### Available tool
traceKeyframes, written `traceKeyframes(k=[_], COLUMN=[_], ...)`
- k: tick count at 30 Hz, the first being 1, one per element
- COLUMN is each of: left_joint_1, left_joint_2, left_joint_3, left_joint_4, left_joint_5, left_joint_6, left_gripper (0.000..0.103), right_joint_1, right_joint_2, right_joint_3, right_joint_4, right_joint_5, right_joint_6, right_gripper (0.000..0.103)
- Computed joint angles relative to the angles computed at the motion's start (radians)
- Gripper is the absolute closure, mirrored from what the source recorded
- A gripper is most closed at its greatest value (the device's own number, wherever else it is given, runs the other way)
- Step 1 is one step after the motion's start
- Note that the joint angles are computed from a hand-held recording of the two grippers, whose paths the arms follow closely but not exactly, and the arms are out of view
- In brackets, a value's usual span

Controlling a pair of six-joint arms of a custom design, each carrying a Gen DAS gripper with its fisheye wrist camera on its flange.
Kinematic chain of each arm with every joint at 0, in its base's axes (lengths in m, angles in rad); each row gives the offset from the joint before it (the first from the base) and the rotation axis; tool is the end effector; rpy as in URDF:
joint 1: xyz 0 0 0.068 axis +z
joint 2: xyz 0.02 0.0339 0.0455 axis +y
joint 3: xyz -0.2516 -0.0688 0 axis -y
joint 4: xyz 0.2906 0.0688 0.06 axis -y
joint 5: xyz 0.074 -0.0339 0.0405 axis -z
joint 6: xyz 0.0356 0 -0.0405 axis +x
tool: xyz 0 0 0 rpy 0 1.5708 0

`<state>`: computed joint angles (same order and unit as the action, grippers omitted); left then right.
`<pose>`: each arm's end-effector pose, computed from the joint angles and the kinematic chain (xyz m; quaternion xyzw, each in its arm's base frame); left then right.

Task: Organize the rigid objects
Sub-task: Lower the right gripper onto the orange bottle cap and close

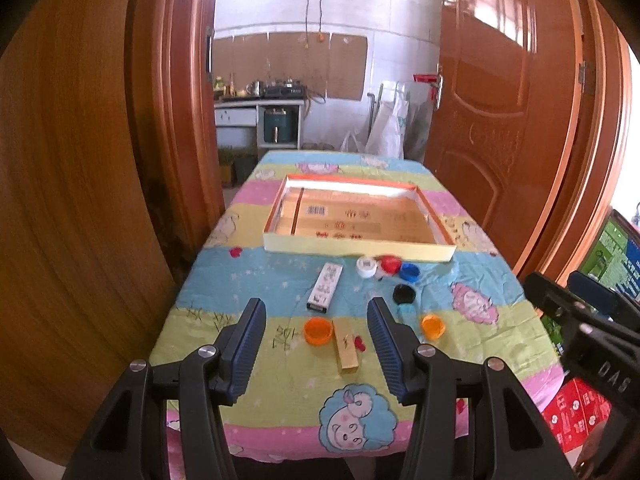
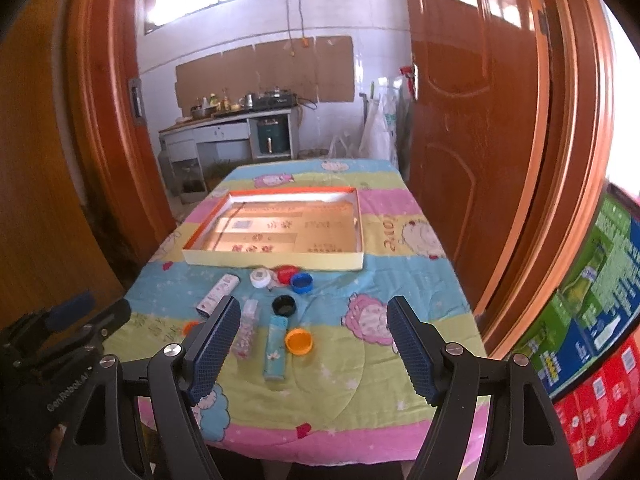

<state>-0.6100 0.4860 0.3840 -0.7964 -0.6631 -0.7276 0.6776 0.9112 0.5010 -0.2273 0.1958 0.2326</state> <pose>0.1407 -0.0716 0.1813 -0.1597 0.8848 0.0477 0.4353 0.1943 0.1474 0.1866 -0.1532 0.8766 0.1184 0.4405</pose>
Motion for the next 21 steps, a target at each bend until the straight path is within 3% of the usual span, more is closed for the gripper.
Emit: traceKeyframes(k=[9,13,21], left_joint_1=[0.138,0.192,0.291], left_joint_2=[-0.009,0.058,0.229], left_joint_3=[-0.126,-0.153,-0.168], left_joint_4=[0.145,0.225,0.395], left_joint_5=[0.139,0.222,0.338], left_joint_6=[0.119,0.147,0.209], left_gripper=[0.050,0.050,0.055], right_joint_1=[-0.073,-0.058,-0.089], right_joint_2=[0.181,0.257,0.397], right_joint_3=[-0.027,-0.041,-0.025], right_joint_4=[0.130,0.211,0.303], right_joint_5=[-0.081,-0.057,-0.119], right_joint_6=[-0.009,-0.048,-0.065], right_gripper=[0.026,0.026,0.026])
